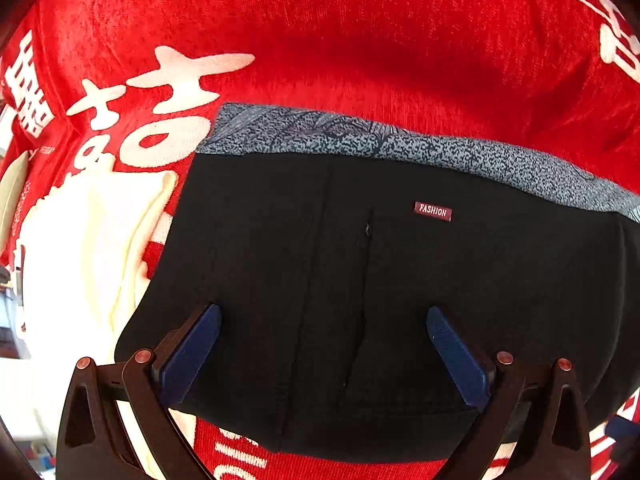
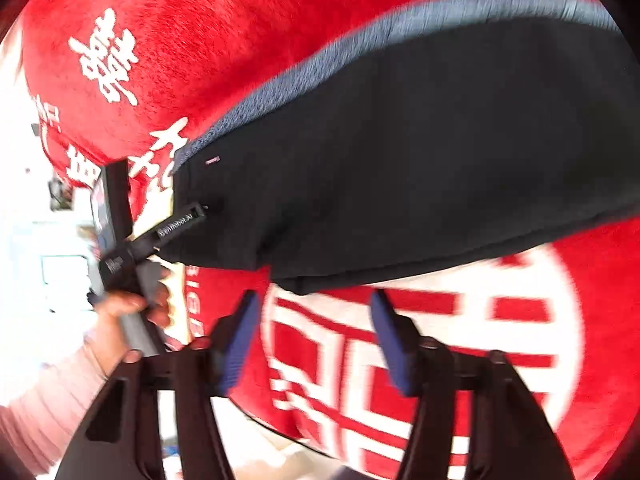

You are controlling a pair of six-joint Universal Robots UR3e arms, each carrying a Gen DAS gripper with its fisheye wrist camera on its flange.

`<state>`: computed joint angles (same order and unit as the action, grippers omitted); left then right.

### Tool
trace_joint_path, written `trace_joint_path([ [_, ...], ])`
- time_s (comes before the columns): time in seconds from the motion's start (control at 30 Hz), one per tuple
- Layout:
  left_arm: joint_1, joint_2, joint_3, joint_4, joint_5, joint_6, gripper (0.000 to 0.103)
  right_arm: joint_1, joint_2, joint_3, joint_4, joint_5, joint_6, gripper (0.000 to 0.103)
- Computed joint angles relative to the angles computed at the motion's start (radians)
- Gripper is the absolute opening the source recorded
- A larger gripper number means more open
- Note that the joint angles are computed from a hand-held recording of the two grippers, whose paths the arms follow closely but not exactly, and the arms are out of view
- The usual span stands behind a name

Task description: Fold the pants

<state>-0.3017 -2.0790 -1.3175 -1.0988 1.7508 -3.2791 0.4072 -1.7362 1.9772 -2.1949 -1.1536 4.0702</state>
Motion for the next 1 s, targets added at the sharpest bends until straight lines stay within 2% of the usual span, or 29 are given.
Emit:
trace_joint_path([
  [0.03, -0.002, -0.003, 0.005, -0.003, 0.003, 0.004, 0.103, 0.022, 0.046, 0.024, -0.097, -0.005, 0.063, 0.054],
  [0.13, -0.002, -0.007, 0.001, 0.010, -0.008, 0.018, 0.103, 0.024, 0.099, 0.096, -0.279, -0.022, 0.136, 0.053],
  [0.27, 0.021, 0.034, -0.084, 0.087, -0.021, 0.065, 0.103, -0.022, 0.039, 0.182, -0.345, -0.001, 0.198, 0.053],
  [0.3, 0.022, 0.032, -0.073, 0.073, -0.022, 0.070, 0.103, -0.033, 0.047, 0.190, -0.359, 0.005, 0.215, 0.037],
  [0.33, 0.021, 0.026, -0.051, 0.047, -0.022, 0.073, 0.103, -0.055, 0.058, 0.188, -0.346, 0.015, 0.227, 0.022],
  [0.37, 0.019, 0.015, -0.020, 0.016, -0.018, 0.080, 0.103, -0.065, 0.051, 0.178, -0.307, 0.013, 0.232, 0.011],
  [0.43, 0.010, -0.003, 0.029, -0.020, 0.008, 0.118, 0.103, -0.086, 0.004, 0.153, -0.263, 0.013, 0.244, 0.009],
  [0.57, 0.042, 0.034, -0.052, 0.053, -0.019, 0.187, 0.103, -0.009, 0.003, -0.052, -0.091, -0.115, 0.132, 0.005],
  [0.63, 0.064, 0.046, -0.096, 0.100, -0.052, 0.205, 0.103, -0.009, -0.018, -0.015, -0.047, -0.099, 0.132, 0.005],
  [0.7, 0.059, 0.046, -0.094, 0.101, -0.044, 0.214, 0.103, -0.014, -0.036, 0.070, -0.046, -0.074, 0.154, 0.005],
  [0.77, 0.053, 0.041, -0.073, 0.078, -0.032, 0.209, 0.103, -0.029, -0.064, 0.174, -0.104, -0.018, 0.191, 0.005],
  [0.83, 0.049, 0.038, -0.041, 0.031, -0.021, 0.181, 0.103, -0.039, -0.121, 0.233, -0.160, 0.000, 0.221, 0.006],
  [0.87, 0.045, 0.040, -0.030, 0.010, -0.009, 0.167, 0.103, -0.037, -0.147, 0.237, -0.154, -0.005, 0.221, 0.012],
  [0.9, 0.037, 0.046, -0.029, 0.001, 0.004, 0.158, 0.103, -0.040, -0.166, 0.239, -0.141, -0.003, 0.209, 0.030],
  [0.93, 0.031, 0.054, -0.036, 0.001, 0.017, 0.159, 0.103, -0.046, -0.188, 0.242, -0.124, 0.003, 0.191, 0.042],
  [0.97, 0.024, 0.062, -0.054, 0.013, 0.036, 0.168, 0.103, -0.044, -0.189, 0.234, -0.115, -0.004, 0.187, 0.060],
  [1.0, 0.018, 0.077, -0.078, 0.028, 0.043, 0.176, 0.103, -0.039, -0.188, 0.228, -0.115, -0.018, 0.187, 0.064],
])
